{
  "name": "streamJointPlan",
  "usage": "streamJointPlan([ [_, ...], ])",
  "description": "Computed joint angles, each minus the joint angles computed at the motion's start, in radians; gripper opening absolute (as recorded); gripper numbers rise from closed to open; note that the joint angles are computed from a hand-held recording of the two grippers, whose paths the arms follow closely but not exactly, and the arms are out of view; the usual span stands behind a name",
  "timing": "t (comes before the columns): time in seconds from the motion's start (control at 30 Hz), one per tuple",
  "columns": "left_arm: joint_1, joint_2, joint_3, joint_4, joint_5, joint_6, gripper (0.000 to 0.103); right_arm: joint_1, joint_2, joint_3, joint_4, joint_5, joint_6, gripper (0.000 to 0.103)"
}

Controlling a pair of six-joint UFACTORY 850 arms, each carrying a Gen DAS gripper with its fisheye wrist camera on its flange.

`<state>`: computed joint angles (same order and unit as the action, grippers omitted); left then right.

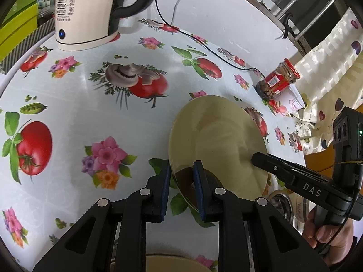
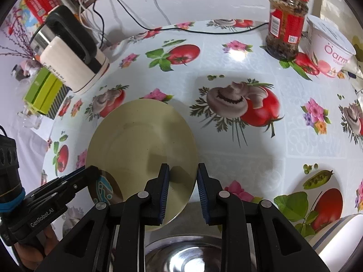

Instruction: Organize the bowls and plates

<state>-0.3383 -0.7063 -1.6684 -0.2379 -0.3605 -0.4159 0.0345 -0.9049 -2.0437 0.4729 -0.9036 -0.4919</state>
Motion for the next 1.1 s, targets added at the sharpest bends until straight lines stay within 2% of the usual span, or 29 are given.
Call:
streamJointPlan([
  [0.27,-0.001,0.073,0.087,0.090,0.023,-0.095,0.021,0.017,0.052,0.061,0.015,0.019,-0.040,0.024],
  [1.1,-0.031,0.303,0.402,0.329,0.103,-0.396,0.021,0.059,0.274,0.393,0.092,0.083,-0.189,0.024],
])
